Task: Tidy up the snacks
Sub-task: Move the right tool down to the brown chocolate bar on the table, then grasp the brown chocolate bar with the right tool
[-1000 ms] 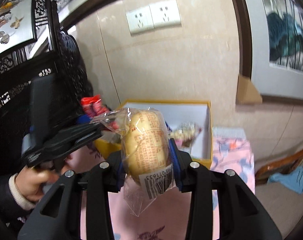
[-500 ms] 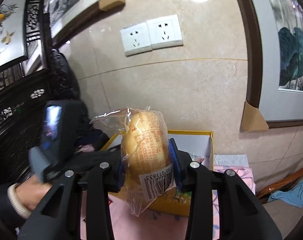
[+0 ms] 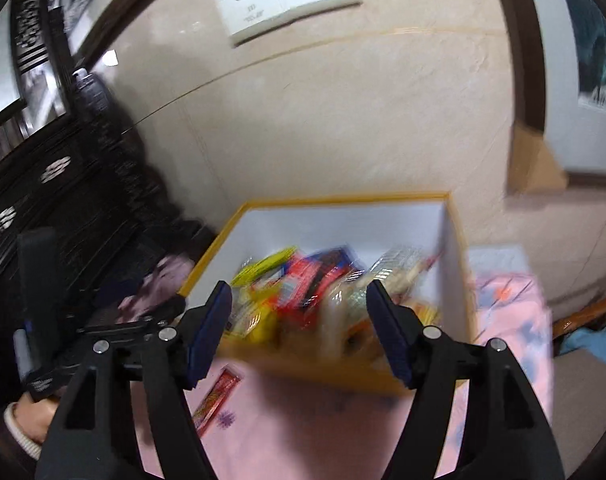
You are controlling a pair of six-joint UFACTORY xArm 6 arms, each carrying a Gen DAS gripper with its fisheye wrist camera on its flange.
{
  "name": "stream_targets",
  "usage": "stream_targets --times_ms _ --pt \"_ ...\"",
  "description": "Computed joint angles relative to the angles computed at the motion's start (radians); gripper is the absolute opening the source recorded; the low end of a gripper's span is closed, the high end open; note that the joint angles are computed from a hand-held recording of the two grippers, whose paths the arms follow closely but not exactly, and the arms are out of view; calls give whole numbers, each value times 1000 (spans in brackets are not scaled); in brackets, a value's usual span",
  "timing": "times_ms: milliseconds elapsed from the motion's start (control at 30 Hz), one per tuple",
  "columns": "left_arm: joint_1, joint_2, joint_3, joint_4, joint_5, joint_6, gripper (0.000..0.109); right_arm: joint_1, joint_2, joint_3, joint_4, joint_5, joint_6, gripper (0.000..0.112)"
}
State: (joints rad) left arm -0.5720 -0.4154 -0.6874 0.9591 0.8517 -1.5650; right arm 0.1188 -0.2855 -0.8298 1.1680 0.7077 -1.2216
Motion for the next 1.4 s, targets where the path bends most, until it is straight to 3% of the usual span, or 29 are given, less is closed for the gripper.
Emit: stream_targets --times_ms 100,167,233,300,433,633,800,967,1100,1167,1267,1400 --pt "-52 -78 126 -60 19 -74 90 9 -37 76 34 82 -80 70" --pt "-82 -106 193 -78 1 -119 90 17 -2 88 8 195 -160 70" --pt "-124 -101 221 -70 -9 -151 90 23 57 57 -56 288 -226 63" --pt "-172 -92 242 -38 -15 -168 90 45 110 21 -146 324 -280 59" --pt "-184 -8 241 -14 -59 -158 90 78 228 -80 -261 374 -183 57" --pt "-162 111 205 24 -134 -108 90 213 278 -76 -292 224 -52 57" --pt "-138 112 251 35 -213 -151 90 288 306 -69 -355 127 1 57" --pt "-151 122 260 128 -212 -247 90 343 345 -64 -422 56 52 58" --pt "-124 113 276 161 -281 -247 86 380 328 -31 -408 -11 6 58" --pt "-137 121 267 165 -272 -234 86 388 330 -32 -425 -16 -34 57" --pt "-124 119 273 171 -297 -244 86 388 343 -51 -471 -6 -66 49" --pt "-146 124 263 165 -283 -260 78 395 351 -65 -537 -4 -82 33"
